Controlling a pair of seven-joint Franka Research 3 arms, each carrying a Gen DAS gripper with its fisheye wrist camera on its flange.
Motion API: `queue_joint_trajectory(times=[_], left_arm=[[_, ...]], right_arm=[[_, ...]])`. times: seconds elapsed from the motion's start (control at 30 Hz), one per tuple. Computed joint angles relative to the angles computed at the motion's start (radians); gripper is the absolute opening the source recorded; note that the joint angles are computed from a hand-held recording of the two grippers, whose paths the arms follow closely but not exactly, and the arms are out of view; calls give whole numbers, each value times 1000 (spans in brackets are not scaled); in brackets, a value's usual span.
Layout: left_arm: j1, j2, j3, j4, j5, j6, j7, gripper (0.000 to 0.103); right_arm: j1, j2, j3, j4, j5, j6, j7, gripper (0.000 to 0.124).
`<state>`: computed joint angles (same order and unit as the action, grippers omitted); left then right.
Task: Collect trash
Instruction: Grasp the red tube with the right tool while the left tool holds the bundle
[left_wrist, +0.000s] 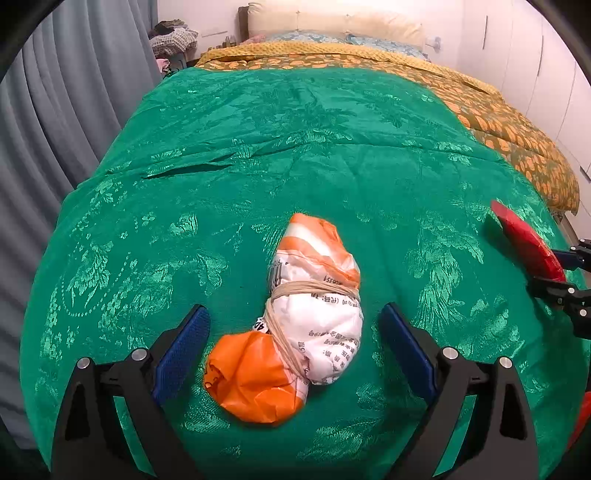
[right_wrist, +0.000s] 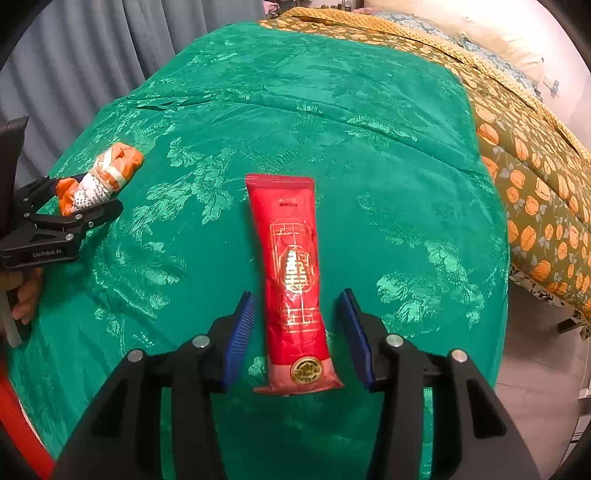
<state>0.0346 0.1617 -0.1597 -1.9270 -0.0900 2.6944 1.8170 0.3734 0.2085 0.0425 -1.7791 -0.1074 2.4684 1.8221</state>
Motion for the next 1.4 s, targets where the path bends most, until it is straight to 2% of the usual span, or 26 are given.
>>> queue_joint_trajectory(times=[0.17,0.57,0.7,0.87,0.93,1.0,1.03,1.07,1.1,1.23,1.4], left_arm=[[1,1,0,1,1,-1,-1,93],[1,2,-1,3,1,-5,0,93],[4,2,-2,12,-8,-26,16,93],[15,-4,-10,20,-61,-41,72,83],[13,-5,-7,20,-61,-43,79,74],[9,-6,-2,18,-50,-40,76,68],[9,-6,-2,18,-52,-40,77,64],[11,-7,-3,18,-63,-39,85,62],[12,-8,-3,17,-67,-36,85,59],[19,-16,-10,11,-113,-18,122,54],[21,-46,-17,-5,-196,-14,186,52]], right_arm=[[-7,-7,-4,-22,9,22,23,61],[-13,3,0,0,30,-8,0,62],[-22,0,8,14,79,-34,-24,62],[-20,6,13,40,99,-50,-56,61],[-12,21,8,65,82,-77,-45,57],[-5,36,1,88,65,-103,-20,47],[-6,40,1,95,71,-115,-14,41],[-5,38,0,94,72,-118,-5,27],[-3,33,-1,88,68,-115,2,21],[-5,-16,6,36,75,-75,13,15],[-20,-79,24,-27,143,-30,-8,15]])
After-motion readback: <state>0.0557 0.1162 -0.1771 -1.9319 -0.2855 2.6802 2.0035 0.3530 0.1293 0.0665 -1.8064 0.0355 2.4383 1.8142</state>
